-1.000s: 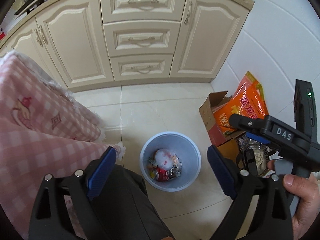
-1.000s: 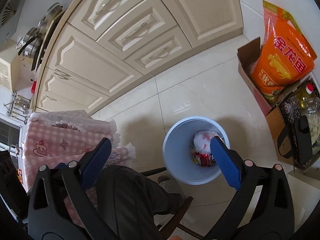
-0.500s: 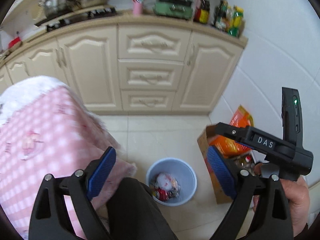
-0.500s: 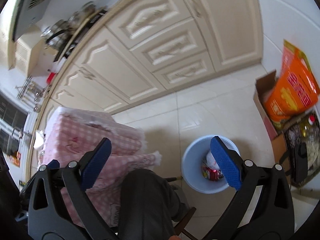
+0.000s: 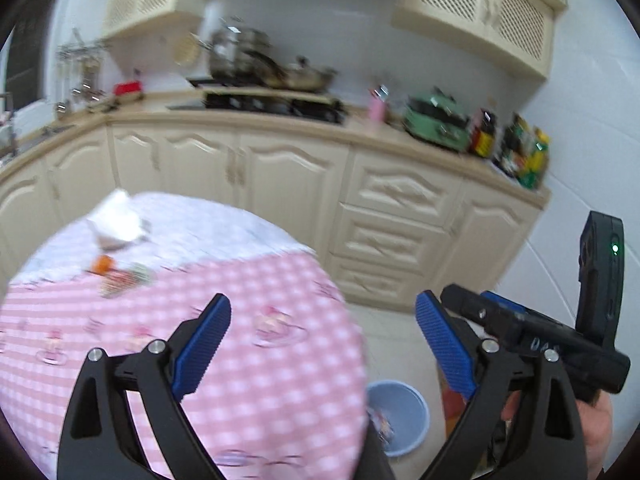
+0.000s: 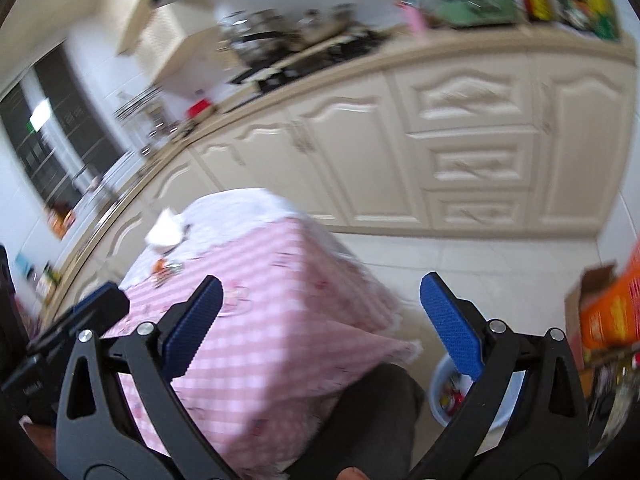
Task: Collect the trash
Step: 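Move both open tools back over the table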
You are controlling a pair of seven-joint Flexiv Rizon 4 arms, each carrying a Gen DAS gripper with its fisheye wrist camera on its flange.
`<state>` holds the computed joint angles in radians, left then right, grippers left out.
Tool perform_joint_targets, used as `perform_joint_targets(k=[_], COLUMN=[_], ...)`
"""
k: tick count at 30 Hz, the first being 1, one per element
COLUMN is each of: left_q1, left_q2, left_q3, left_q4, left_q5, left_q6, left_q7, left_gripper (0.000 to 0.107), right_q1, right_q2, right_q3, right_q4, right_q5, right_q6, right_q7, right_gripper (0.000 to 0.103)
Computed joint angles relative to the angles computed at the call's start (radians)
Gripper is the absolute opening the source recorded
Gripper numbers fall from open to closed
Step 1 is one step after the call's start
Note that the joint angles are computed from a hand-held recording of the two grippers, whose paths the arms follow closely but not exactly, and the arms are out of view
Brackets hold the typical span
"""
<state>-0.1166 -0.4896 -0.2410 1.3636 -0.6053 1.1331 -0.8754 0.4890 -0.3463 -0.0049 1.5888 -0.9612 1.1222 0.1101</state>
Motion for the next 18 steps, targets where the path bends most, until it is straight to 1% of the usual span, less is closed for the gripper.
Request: perform_joint_targets(k=[1,4,10,15,18], left_q1=[0.005,0.026,0.079,0.118,0.141], left_q2=[-0.002,0.015,0.053,0.079,0.083], left_q3=[0.006,0.016,0.016,0.010,0.011], left_q4=[-0.010,-0.002,0.026,0.061,0.067], left_q5=[0.003,-0.001,-0.029,-0.056,-0.064], left_q6=[0.006,0.063,0.166,0.250,0.274], left_q7=[-0.001,0.004,0.020,0.041,0.037], left_gripper=[0.092,0.092,0.093,0.093,0.093], right_q1=[0.009,0.044,0.120,0.178,0.203], right_q2=[-0.027,-0.087,-0.178,-0.273,-0.332], right_q3=[0.008,0.003,-0.031,-0.056,-0.068], right_q4=[-0.048,-0.158,-0.332,-0.512,-0.620], right_q5=[0.011,0.024,0.061,0.109,0.153], right_q6=[-0.012,-0.024,-0.057,-0.116,-0.151], right_q7=[-0.043,-0.125,-0.250,-0.374,-0.455], right_gripper=[0.097,0.097,0.097,0.097,0.097])
